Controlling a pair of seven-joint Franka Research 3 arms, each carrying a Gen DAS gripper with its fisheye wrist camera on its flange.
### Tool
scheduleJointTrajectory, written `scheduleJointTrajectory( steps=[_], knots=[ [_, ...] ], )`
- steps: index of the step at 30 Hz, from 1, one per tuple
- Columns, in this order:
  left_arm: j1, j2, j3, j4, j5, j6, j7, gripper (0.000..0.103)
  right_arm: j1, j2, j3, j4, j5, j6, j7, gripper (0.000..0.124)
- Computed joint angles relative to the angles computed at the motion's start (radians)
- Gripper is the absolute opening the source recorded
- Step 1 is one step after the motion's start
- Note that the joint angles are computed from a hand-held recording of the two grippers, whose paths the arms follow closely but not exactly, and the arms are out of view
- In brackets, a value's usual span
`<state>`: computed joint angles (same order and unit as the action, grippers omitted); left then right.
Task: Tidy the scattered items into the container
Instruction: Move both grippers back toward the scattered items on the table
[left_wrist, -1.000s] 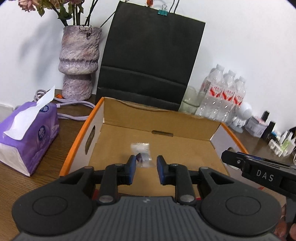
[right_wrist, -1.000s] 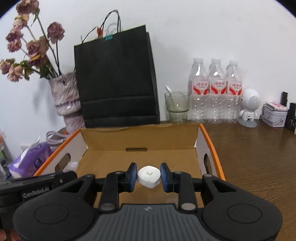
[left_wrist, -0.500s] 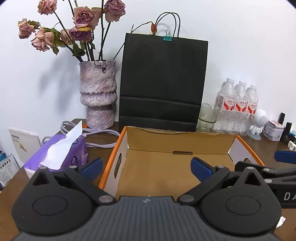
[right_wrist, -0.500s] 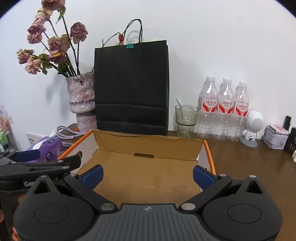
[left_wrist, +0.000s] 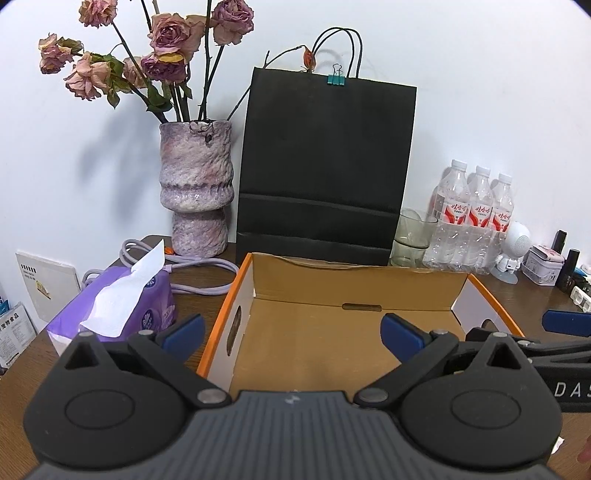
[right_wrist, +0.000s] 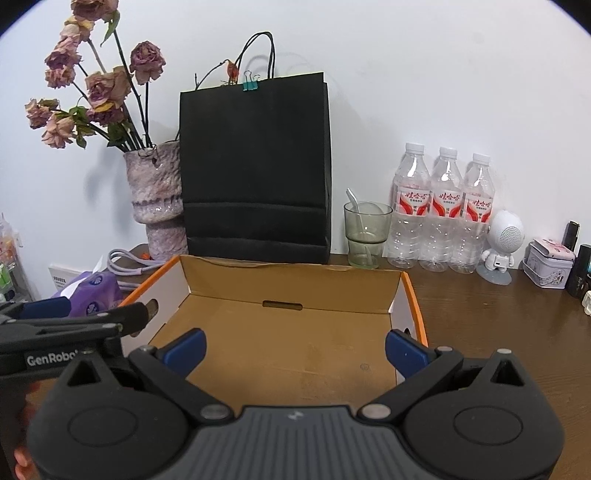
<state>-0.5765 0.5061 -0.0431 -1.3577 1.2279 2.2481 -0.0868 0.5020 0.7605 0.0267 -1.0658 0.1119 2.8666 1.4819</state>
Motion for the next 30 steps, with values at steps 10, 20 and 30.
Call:
scheduleJointTrajectory(
  steps=[10, 20, 30],
  knots=[
    [-0.011, -0.043, -0.004, -0.047, 0.043, -0.005, -0.044, 0.103, -0.001, -0.032, 0.002, -0.041, 0.007, 0.014, 0.008, 0.103],
    [0.027, -0.238, -0.092, -0.327, 0.15, 0.062, -0.211, 0.103, -0.131, -0.278, 0.186, -0.452, 0.143, 0.222, -0.228, 0.103],
    [0.064, -0.395, -0.214, -0.573, 0.157, 0.053, -0.269, 0.103, -0.748, -0.478, 0.861, -0.934, 0.437, 0.452, -0.566, 0.103]
  ],
)
